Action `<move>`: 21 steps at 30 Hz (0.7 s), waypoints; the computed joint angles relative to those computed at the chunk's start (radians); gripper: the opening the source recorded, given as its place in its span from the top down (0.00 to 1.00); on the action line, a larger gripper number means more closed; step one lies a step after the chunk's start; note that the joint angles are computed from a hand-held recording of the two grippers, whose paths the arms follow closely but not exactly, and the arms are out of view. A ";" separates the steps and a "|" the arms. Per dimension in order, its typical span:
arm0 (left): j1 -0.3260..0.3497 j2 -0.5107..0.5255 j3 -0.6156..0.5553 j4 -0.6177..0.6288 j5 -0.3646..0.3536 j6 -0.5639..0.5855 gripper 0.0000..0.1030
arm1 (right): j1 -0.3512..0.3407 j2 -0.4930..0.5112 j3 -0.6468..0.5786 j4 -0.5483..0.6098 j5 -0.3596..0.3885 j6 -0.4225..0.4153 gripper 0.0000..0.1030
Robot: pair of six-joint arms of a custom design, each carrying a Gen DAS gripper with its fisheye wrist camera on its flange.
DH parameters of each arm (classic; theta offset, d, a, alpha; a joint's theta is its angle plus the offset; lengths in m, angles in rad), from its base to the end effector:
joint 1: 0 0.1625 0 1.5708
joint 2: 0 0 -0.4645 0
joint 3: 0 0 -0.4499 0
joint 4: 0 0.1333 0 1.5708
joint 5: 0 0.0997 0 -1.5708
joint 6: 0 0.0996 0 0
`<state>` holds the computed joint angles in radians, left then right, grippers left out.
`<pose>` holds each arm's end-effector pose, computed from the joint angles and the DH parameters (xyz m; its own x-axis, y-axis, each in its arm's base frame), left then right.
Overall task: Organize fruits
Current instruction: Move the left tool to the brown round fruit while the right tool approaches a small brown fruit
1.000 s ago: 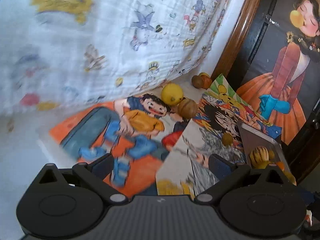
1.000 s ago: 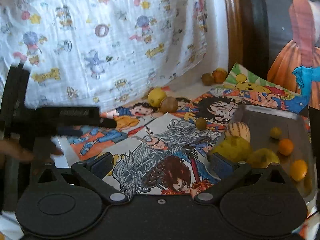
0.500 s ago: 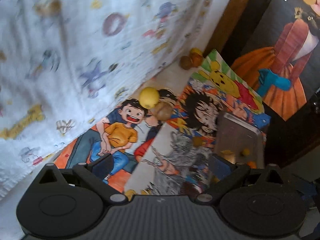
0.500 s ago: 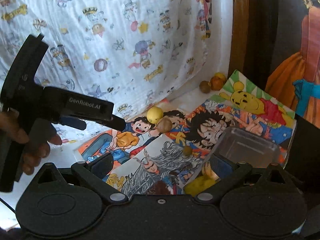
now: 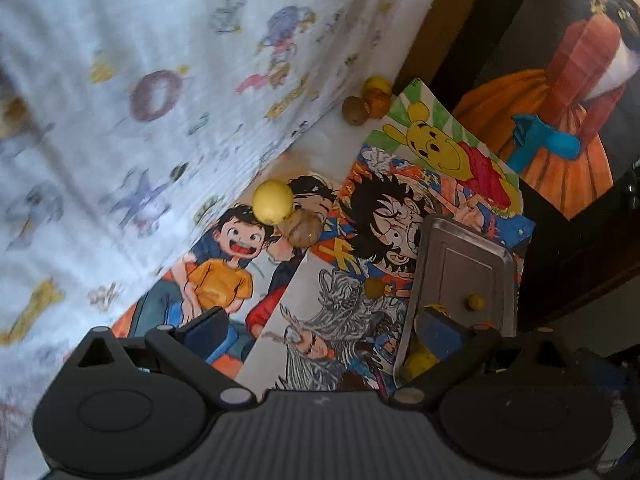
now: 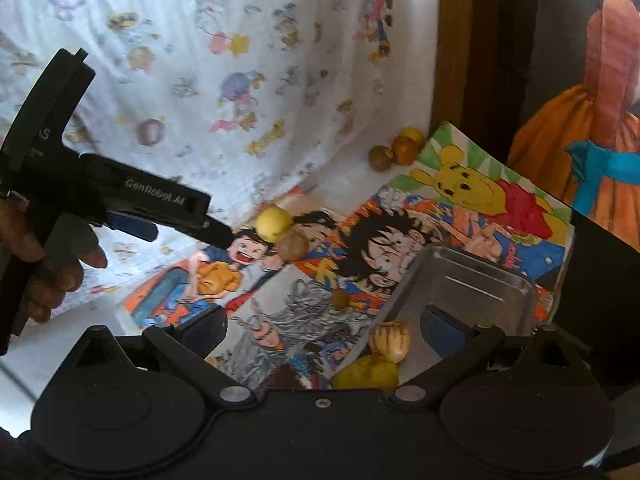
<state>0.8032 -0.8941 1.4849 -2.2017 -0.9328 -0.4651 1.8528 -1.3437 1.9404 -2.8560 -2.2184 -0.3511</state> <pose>-0.3942 -0.6859 0.1981 -0.8427 0.1607 -0.5139 0.3535 0.8851 -0.3027 0.2385 -0.5600 0.3643 -0.7456 -0.1178 0.6560 -0.5019 0.7467 -0.4364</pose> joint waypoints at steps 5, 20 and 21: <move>0.034 0.053 -0.067 0.031 -0.010 0.093 0.01 | -0.015 0.054 -0.043 0.038 -0.035 0.054 0.01; 0.125 0.140 -0.146 0.040 -0.116 0.208 0.01 | -0.034 0.190 -0.120 0.135 -0.140 0.118 0.01; 0.129 0.143 -0.150 0.038 -0.120 0.215 0.01 | -0.036 0.197 -0.125 0.138 -0.144 0.124 0.01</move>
<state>0.9319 -0.7511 1.3347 -2.1632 -1.0531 -0.2504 1.8171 -1.1464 1.8158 -2.7181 -2.3628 -0.2268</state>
